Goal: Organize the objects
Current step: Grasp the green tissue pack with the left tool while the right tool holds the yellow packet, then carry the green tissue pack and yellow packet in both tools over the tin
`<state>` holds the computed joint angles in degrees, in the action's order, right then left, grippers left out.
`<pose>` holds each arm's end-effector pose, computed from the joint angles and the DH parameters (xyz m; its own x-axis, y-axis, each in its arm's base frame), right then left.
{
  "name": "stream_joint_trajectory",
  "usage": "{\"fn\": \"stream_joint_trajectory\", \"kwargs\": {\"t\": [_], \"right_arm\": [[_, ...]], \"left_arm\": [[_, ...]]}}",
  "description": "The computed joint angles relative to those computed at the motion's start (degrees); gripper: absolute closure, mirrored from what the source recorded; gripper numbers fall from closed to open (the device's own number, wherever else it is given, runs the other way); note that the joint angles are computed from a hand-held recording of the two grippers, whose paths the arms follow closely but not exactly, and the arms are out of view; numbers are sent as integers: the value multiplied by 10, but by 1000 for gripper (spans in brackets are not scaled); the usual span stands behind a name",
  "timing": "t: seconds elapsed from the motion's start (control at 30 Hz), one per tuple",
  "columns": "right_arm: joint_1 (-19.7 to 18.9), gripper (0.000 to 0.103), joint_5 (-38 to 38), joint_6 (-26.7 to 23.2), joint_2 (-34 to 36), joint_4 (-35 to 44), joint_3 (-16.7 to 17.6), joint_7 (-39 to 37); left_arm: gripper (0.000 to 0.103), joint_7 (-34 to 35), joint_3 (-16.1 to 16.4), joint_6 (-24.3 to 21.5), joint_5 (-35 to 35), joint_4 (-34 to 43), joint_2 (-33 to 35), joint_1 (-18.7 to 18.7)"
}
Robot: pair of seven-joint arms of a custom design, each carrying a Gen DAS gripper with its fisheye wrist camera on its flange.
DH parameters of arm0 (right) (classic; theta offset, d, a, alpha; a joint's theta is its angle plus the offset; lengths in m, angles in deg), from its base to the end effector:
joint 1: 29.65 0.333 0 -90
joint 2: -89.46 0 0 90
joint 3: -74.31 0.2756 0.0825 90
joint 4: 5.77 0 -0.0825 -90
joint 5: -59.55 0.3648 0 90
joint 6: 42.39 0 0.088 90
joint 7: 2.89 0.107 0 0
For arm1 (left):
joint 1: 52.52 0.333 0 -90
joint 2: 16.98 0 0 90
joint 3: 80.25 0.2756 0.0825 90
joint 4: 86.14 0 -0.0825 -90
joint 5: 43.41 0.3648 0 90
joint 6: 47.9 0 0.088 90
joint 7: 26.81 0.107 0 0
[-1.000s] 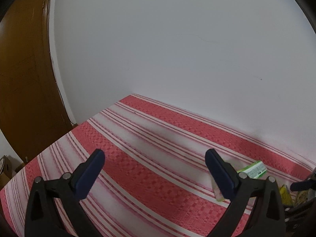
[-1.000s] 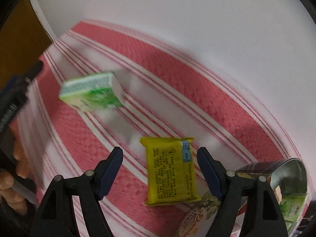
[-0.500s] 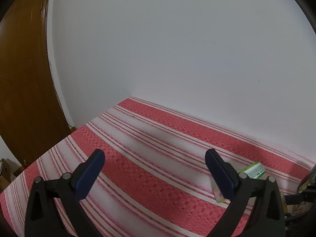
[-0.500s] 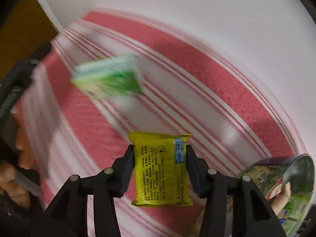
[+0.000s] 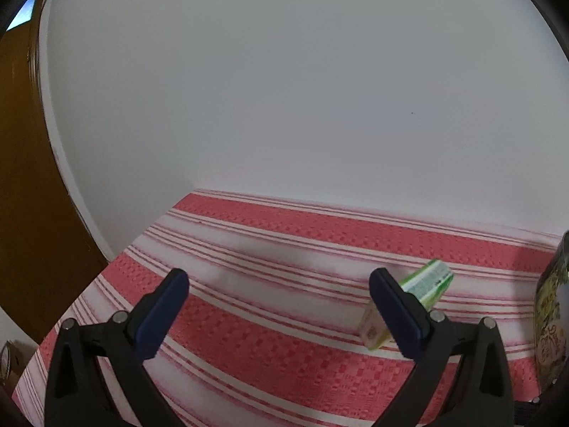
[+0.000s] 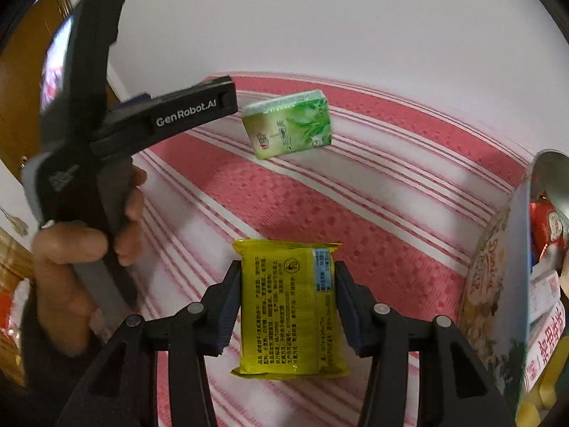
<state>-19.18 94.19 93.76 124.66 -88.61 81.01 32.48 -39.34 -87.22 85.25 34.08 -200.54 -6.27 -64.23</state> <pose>0.6762 0.1990 0.3420 0.7697 -0.6122 -0.1813 -0.5942 -0.5830 -0.5541 0.5635 -0.1700 0.3644 0.5535 -0.8264 -0.1033 -0.4977 -0.2287 -0.8366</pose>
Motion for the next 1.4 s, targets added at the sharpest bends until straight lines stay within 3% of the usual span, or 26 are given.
{"fn": "stream_joint_trajectory", "kwargs": {"t": [0.13, 0.53, 0.63, 0.7, 0.77, 0.83, 1.0, 1.1, 1.2, 1.27, 1.33, 1.4], "right_arm": [[-5, 50, 8, 10, -11, -23, 1, -16], [-8, 51, 38, 112, -74, -138, 5, -102], [-58, 51, 161, 134, -118, -191, 43, -200], [-102, 51, 289, 114, -153, -224, 65, -307], [-116, 51, 367, 99, -173, -244, 65, -370], [-108, 51, 437, 119, -195, -273, 65, -411], [-78, 51, 476, 126, -197, -273, 35, -433], [-60, 51, 462, 116, -198, -272, 12, -413], [-55, 51, 428, 96, -206, -270, -6, -365], [-55, 51, 414, 86, -206, -265, -12, -344], [-57, 51, 419, 85, -209, -262, -15, -349], [-57, 51, 456, 97, -224, -282, -11, -383]], "left_arm": [[0, 19, 0, 2, -3, 7, 6, 0], [0, 27, 1, 28, 0, -4, -3, 9], [0, 44, 1, 46, 13, 3, 4, 6], [0, 59, 2, 79, 28, 9, 10, 7], [0, 88, 3, 96, 37, 24, 23, 4], [0, 114, 6, 103, 26, 43, 40, 2], [0, 204, 17, 144, -41, 93, 88, 6], [2, 265, 22, 120, -91, 142, 127, -5], [29, 345, 19, 114, -172, 170, 154, -1], [62, 343, 28, 122, -191, 164, 151, -4], [77, 329, 35, 136, -207, 154, 145, -1], [78, 290, 44, 175, -210, 125, 127, 6]]}}
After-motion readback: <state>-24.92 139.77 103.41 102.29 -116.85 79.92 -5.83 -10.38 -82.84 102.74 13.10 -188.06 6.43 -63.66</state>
